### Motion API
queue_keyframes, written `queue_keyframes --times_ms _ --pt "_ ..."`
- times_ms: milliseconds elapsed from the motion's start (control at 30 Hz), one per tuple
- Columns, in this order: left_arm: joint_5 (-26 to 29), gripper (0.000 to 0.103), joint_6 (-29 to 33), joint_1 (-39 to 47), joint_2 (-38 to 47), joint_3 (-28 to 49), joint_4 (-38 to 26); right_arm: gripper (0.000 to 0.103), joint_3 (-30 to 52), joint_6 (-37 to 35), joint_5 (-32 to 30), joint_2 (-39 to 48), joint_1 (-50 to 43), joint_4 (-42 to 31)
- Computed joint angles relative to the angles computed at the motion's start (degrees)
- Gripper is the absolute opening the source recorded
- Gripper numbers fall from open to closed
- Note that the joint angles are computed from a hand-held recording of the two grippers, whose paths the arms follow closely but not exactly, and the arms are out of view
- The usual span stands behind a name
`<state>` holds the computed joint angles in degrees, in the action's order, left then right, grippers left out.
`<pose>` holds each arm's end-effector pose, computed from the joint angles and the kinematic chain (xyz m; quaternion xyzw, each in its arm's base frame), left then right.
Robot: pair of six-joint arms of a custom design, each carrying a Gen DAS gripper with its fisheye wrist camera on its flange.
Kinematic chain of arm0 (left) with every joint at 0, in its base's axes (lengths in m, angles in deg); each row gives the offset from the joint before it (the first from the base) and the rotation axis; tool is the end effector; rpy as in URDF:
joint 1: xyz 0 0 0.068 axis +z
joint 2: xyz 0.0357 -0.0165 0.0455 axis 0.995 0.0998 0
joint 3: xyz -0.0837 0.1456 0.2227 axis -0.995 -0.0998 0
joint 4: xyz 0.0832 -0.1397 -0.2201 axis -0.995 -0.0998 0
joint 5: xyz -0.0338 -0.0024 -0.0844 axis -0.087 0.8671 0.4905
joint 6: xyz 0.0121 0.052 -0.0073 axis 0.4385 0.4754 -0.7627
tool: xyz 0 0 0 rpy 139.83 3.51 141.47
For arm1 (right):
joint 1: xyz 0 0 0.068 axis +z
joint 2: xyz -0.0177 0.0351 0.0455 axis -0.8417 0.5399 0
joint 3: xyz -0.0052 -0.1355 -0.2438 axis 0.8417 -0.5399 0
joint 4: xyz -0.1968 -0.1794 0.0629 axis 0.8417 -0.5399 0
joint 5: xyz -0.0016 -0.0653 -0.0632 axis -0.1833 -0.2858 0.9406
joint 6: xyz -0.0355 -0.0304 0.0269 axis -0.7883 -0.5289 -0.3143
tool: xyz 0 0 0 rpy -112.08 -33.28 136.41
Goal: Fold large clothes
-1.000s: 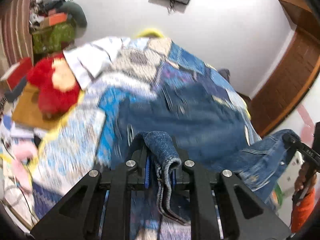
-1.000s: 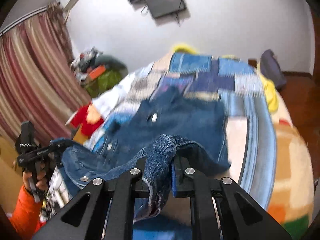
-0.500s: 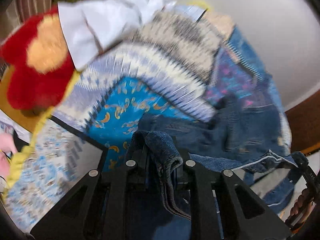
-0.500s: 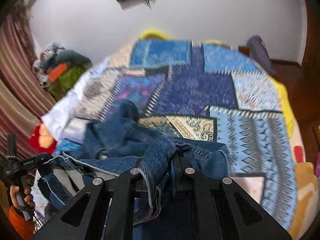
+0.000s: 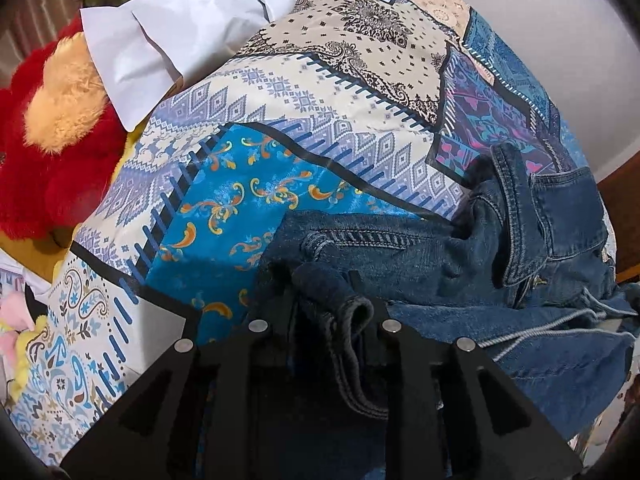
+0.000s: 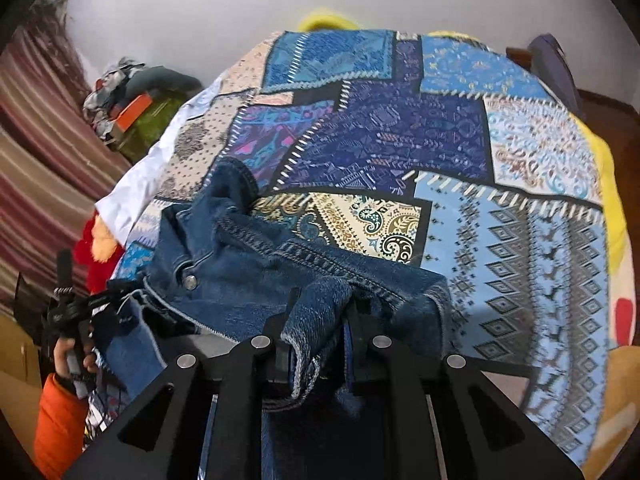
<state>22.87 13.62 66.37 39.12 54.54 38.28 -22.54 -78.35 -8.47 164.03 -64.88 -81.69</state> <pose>0.2746 -0.0846 0.1103 -0.2075 0.9539 -0.0587 0.2085 0.3514 -0.0283 0.1909 -0.1182 0.9412 0.2177 0.2296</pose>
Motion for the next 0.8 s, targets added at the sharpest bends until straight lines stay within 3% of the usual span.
queue_keyframes --times_ms 133,200,233,300,333,400,533,667,800 --pt "-2.8 0.025 -0.1 -1.9 2.2 3.5 -4.4 0.013 2.4 -1.2 -2.9 -1.9 -2.2 -5.5" --pt "-4.4 0.024 0.1 -2.6 3.2 5.3 -6.9 0.013 2.2 -1.9 -1.4 -5.1 -3.2 -6.4" --pt "-5.2 0.024 0.3 -2.8 3.7 6.1 -8.3 0.013 0.6 -1.4 3.3 -8.2 -3.2 -4.0" --pt "-4.9 0.025 1.2 -2.9 2.7 6.1 -9.2 0.013 -4.0 -0.5 18.6 -15.3 -2.9 4.4" --pt "-4.9 0.026 1.4 -3.1 1.4 6.2 -10.4 0.013 -4.3 -1.3 20.8 -16.8 -3.9 5.2" --pt "-4.7 0.032 1.6 -3.6 -2.7 5.0 -11.9 0.013 -1.5 -5.3 18.0 -17.6 -8.0 -0.1" --pt "-10.7 0.065 1.4 -6.0 -13.1 3.3 -17.4 0.013 -2.5 -13.4 13.1 -22.6 -13.0 -6.3" --pt "-15.5 0.067 2.6 -9.9 -25.0 2.1 -25.6 0.013 -7.8 -17.1 9.4 -28.9 -14.2 -8.8" --pt "-20.2 0.071 2.3 -16.5 -29.0 2.4 -32.3 0.013 -13.0 -16.7 5.6 -32.9 -11.9 -11.2"
